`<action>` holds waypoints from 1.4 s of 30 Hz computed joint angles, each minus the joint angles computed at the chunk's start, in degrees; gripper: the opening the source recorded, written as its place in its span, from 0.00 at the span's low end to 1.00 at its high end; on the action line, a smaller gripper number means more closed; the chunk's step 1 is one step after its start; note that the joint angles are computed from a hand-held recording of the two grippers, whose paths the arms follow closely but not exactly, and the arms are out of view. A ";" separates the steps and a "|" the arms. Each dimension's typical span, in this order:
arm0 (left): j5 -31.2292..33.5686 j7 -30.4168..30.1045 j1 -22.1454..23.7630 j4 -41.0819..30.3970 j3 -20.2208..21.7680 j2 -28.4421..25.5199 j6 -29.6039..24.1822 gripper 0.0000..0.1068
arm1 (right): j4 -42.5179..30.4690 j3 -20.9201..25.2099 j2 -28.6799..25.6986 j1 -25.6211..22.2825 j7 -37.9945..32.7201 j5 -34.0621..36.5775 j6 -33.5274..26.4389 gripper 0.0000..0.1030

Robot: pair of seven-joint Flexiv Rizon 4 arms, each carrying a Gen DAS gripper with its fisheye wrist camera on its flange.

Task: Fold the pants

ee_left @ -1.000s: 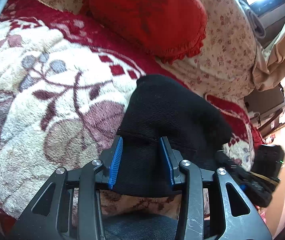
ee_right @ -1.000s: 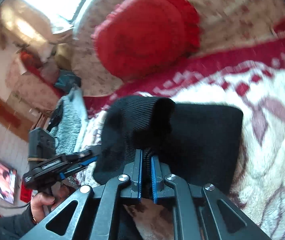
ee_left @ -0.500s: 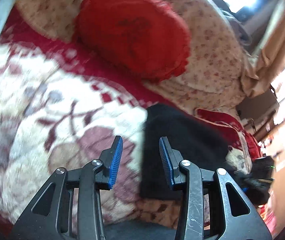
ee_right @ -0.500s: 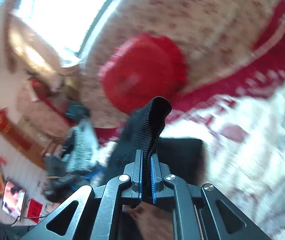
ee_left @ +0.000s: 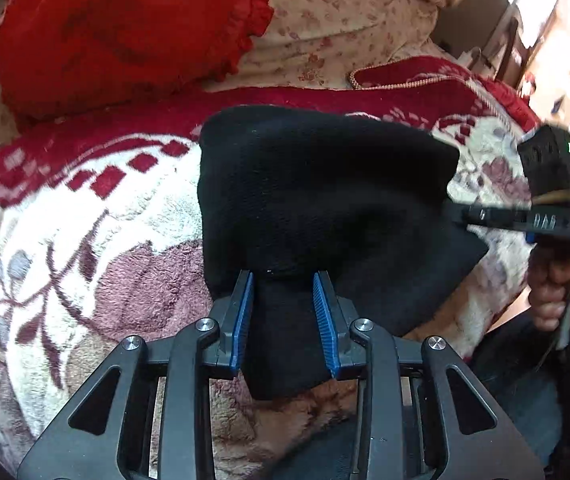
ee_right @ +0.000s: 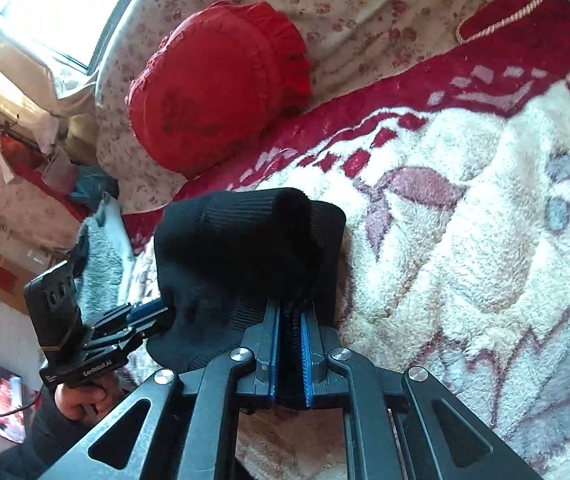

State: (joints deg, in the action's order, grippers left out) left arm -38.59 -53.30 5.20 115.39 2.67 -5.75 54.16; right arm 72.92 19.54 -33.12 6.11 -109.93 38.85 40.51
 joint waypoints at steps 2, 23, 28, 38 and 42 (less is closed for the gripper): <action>-2.88 2.71 0.27 0.52 -0.05 0.98 -0.40 0.27 | 0.54 -0.25 0.32 0.47 -0.48 -0.71 0.87 0.06; -13.25 10.81 -1.31 -4.63 -0.33 1.19 0.86 0.28 | 0.90 0.00 0.24 0.46 0.14 -0.77 1.68 0.07; 3.01 -4.79 0.44 -13.71 -0.32 -8.91 -5.64 0.25 | 0.91 0.11 0.21 0.26 -0.15 -0.56 1.59 0.08; 10.93 -7.73 1.03 -11.66 -1.15 -6.52 -2.28 0.25 | 4.76 -1.06 4.04 0.72 -0.45 0.19 13.21 0.12; 0.49 -1.87 1.31 -10.31 -3.49 -5.62 1.89 0.25 | 4.38 4.39 4.87 -2.22 -11.67 6.42 18.42 0.12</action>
State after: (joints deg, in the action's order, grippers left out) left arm -38.10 -55.17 6.50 105.08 -0.82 -11.37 56.05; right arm 77.29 23.93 -28.25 3.89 -121.60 45.27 58.93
